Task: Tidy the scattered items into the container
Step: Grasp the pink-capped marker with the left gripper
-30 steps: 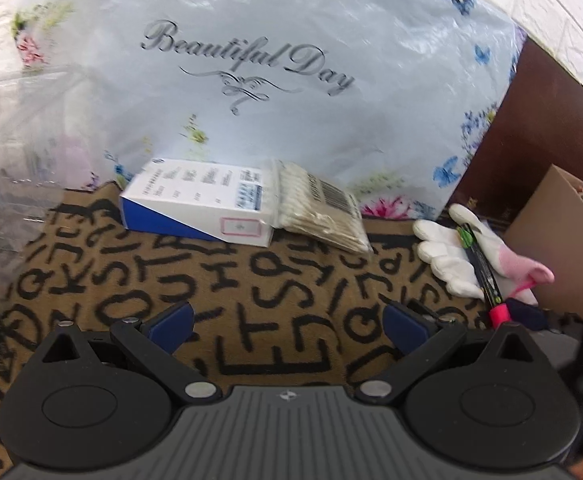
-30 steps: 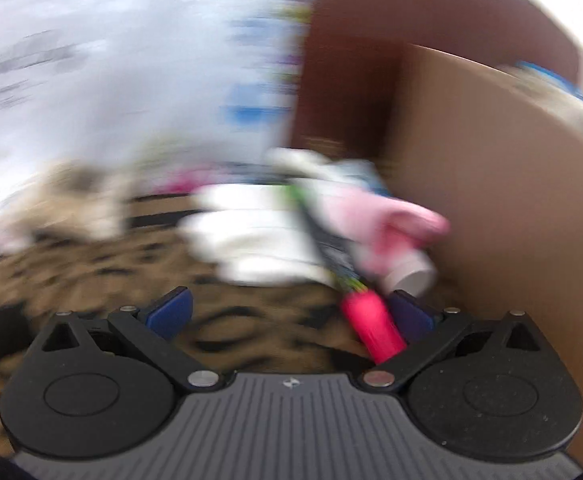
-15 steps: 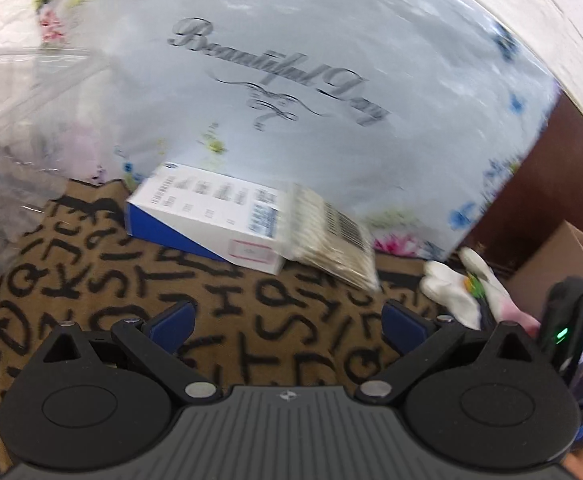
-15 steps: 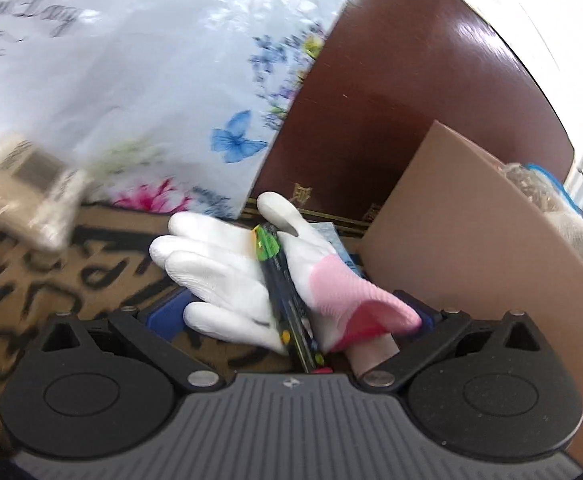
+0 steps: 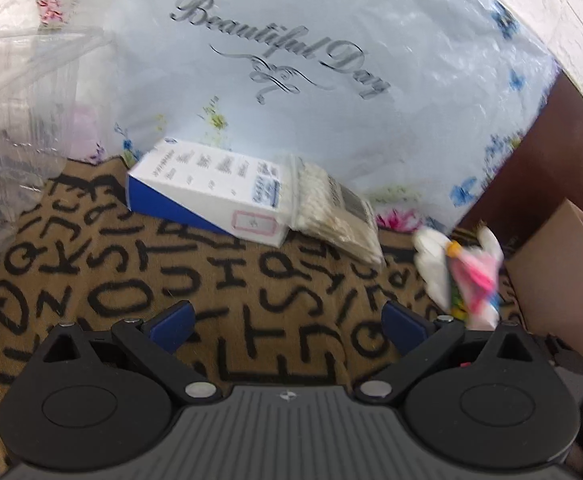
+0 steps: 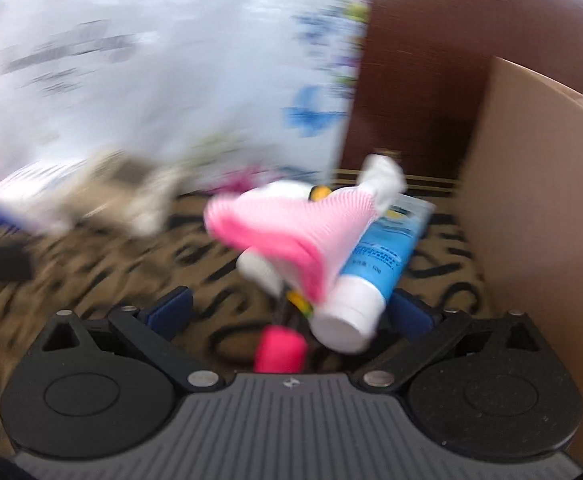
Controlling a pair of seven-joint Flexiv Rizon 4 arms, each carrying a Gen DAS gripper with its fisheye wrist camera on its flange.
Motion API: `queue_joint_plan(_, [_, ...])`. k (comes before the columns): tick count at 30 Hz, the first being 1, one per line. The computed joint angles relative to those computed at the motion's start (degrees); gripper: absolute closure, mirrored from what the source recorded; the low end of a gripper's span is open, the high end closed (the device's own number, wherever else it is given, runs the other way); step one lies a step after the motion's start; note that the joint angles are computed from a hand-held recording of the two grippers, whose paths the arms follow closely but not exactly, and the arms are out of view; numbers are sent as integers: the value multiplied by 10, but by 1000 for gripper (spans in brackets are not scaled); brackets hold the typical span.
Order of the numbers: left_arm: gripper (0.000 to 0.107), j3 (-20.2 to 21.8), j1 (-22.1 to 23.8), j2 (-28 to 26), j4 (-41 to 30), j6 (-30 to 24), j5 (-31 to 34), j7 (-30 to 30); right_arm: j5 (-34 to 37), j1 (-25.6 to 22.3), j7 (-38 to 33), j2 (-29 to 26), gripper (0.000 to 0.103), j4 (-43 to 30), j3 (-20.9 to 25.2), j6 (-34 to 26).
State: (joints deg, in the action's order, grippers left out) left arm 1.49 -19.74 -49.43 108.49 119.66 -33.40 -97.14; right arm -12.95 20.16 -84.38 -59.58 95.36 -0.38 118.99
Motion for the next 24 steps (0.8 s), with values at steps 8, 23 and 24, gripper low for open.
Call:
queue_joint_plan(8, [5,-45,36,-15,-31,-3,81,0,-168,-110,-63,26,6,94,70,81])
queue_joint_plan(23, [81,-127,108,-78,-149,-74,229,26,138,58,-105,15,39,58,-73,66])
queue_joint_plan(24, [83,-132,113,-79,-148,-75,228,21,144,60,-105,12,41,51,-74,63])
